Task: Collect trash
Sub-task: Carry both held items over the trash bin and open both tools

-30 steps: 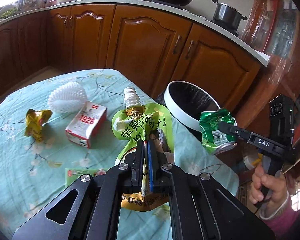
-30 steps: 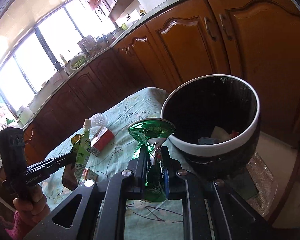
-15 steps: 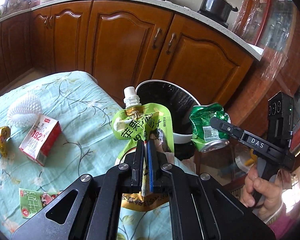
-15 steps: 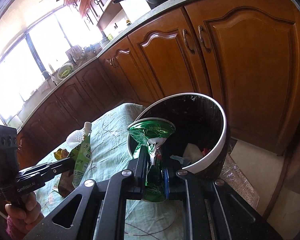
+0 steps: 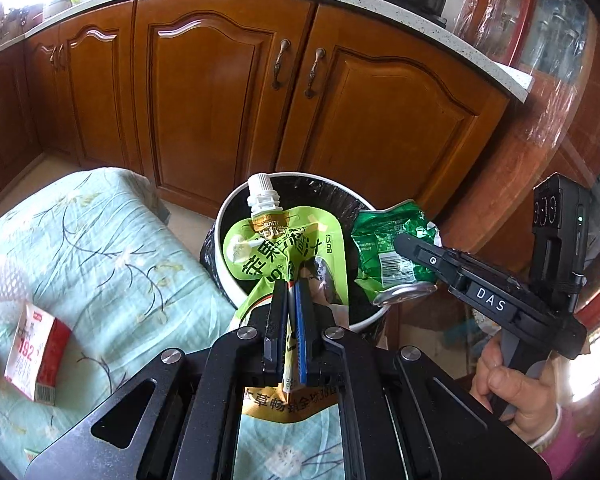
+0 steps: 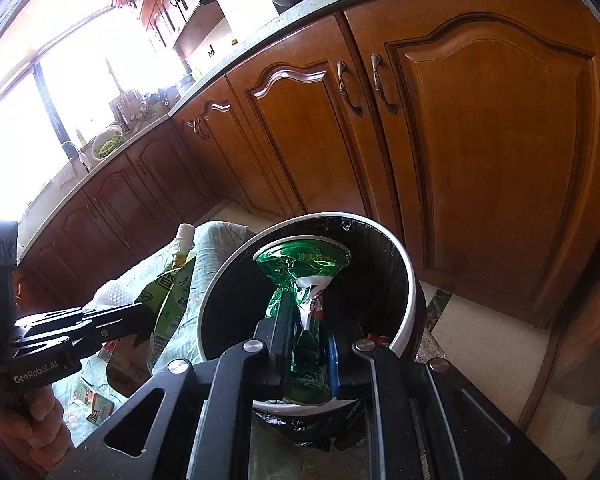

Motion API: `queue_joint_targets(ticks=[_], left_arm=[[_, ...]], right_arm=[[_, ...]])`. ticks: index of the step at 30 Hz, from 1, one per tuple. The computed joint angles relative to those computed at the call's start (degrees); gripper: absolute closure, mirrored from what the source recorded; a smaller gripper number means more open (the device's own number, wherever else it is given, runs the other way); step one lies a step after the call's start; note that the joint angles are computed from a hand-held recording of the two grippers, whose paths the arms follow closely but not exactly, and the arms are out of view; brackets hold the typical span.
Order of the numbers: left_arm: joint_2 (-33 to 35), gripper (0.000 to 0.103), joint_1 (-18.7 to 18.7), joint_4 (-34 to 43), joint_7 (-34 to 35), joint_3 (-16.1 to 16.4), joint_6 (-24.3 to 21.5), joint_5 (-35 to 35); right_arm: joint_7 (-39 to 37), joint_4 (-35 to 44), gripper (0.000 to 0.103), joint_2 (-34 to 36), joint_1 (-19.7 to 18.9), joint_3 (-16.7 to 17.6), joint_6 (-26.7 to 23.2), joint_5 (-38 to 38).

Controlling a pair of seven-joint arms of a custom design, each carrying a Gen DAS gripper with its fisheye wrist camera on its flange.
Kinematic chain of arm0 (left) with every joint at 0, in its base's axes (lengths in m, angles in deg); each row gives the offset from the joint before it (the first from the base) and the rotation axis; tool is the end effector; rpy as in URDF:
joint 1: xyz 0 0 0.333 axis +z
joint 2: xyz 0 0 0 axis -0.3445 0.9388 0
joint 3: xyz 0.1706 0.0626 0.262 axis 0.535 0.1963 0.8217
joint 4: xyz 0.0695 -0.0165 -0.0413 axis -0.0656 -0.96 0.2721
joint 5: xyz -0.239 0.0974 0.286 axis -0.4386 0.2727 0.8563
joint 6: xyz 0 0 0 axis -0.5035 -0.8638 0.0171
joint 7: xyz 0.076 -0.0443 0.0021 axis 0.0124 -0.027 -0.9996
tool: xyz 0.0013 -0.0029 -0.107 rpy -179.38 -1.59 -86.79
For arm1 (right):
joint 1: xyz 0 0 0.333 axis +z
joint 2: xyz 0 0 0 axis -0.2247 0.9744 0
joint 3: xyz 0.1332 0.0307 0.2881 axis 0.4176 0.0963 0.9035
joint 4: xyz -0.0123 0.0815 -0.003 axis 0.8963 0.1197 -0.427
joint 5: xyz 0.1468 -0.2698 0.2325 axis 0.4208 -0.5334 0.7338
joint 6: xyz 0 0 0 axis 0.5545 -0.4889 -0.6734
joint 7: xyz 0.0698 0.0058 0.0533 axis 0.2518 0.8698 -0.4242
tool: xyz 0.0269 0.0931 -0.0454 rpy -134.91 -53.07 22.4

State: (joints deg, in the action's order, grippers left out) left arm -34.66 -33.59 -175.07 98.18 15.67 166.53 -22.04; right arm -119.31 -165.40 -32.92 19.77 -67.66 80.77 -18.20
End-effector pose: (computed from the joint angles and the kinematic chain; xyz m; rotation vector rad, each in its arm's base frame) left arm 0.5145 -0.2621 0.4897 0.7926 -2.7688 1.1999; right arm 0.3484 0.3856 0.4633 -0.9297 2.1228 -0.6895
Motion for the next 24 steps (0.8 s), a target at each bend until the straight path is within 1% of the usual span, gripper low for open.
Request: queue_joint_targets(ticks=[3,8,10,17,19,22,23,24], left_arm=[[1.5,0.1,-1.0,1.7,-2.1,-1.0,1.4,2.9],[4.1,0.1,-2.3,3.7,-5.8,-2.5,4.4,8.1],[5.2,0.1,-2.5,4.7,-7.5,-3.0,4.9,9.8],[7.2,0.1,-3.1,5.5,-10.8,-4.4,7.5,13.3],[7.7,0.1,-3.1,5.7,-11.7,-4.6,7.7,14.2],[8.1,0.099,-3.0,6.1,-13.2,-5.0,7.3,15.0],[8.1,0.098,-2.9,6.1,-13.3,-5.1,7.3,14.9],[8.3,0.096,-2.9,6.3,-13.3,-5.2,7.3,14.9]], right_arm=[[-2.3,-0.5,0.089,-0.2,-0.7,-0.9,1.3,1.0],[-4.5,-0.4,0.089,0.4,-1.5,-1.4,2.3,2.5],[-4.9,-0.5,0.089,0.5,-1.7,-1.6,2.7,3.0],[-5.2,-0.9,0.089,0.9,-2.3,-2.0,3.7,3.6],[-5.3,-1.0,0.089,0.9,-2.5,-2.2,4.3,3.7],[-5.3,-1.4,0.084,0.8,-3.0,-2.5,5.7,3.7],[-5.4,-1.5,0.08,0.9,-3.1,-2.5,5.7,4.0],[-5.0,-1.6,0.074,0.8,-3.2,-2.5,5.9,4.0]])
